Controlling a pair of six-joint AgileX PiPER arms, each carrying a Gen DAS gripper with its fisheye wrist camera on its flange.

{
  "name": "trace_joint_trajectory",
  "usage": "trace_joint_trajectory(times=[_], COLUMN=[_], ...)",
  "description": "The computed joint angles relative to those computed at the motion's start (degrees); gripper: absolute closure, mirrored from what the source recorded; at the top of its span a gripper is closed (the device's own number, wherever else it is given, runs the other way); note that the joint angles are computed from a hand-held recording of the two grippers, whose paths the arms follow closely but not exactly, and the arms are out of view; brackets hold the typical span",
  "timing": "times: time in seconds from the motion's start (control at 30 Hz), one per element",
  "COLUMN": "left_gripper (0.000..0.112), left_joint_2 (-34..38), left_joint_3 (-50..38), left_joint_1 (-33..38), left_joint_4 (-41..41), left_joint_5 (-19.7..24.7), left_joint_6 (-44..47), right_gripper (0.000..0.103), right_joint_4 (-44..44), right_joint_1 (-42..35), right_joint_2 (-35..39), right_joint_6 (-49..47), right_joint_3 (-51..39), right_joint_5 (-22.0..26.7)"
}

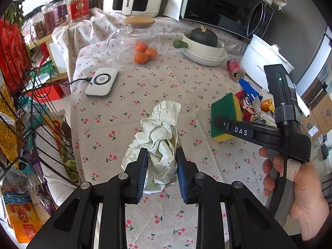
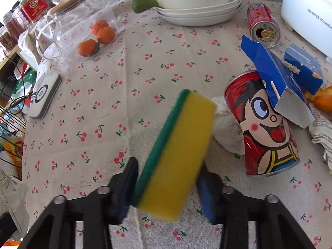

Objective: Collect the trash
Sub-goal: 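Grasp the green-and-yellow sponge with the right gripper, then drop the tissue into the bin with the left gripper while the right carries the sponge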

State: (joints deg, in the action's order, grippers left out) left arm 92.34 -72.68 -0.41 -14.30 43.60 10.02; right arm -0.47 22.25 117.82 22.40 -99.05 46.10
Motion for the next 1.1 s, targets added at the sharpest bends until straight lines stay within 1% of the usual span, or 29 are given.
trace_joint_trajectory(times=[0.2,0.43,0.53,0.63,0.73,0.93,1.0,1.1], left_gripper=[0.084,0.084,0.084,0.084,0.084,0.084,0.084,0.084], left_joint_2=[-1.0,-2.5,-3.0,-3.5,-3.9,-3.3,-2.4,-0.7], left_joint_3=[0.2,0.8,1.1,1.1,0.9,-1.0,-2.0,-3.9], left_joint_1=[-2.0,-5.8,-8.0,-10.2,-12.7,-19.6,-22.1,-25.0], left_joint_4=[-0.1,0.6,1.1,1.5,1.7,3.9,5.1,5.2], left_joint_5=[-0.2,-0.5,-0.5,-0.4,-0.3,-0.3,-0.2,0.2], left_joint_6=[0.0,-1.6,-2.3,-3.3,-4.7,-8.6,-10.3,-11.9], right_gripper=[0.064,0.064,0.064,0.064,0.064,0.064,0.064,0.064], right_joint_4=[0.3,4.9,5.3,3.9,4.4,11.8,15.3,17.4], right_joint_1=[-0.7,-5.4,-8.2,-11.0,-15.4,-28.0,-32.4,-37.4], right_joint_2=[-7.1,-21.3,-27.3,-32.5,-36.8,-43.5,-44.7,-44.3], right_joint_6=[-5.1,-13.0,-15.3,-16.6,-19.4,-30.0,-34.7,-38.4], right_joint_3=[6.8,19.1,24.1,28.4,32.1,38.5,40.8,41.3], right_joint_5=[-1.2,-1.8,-1.6,-1.1,-0.5,0.1,-0.2,2.1])
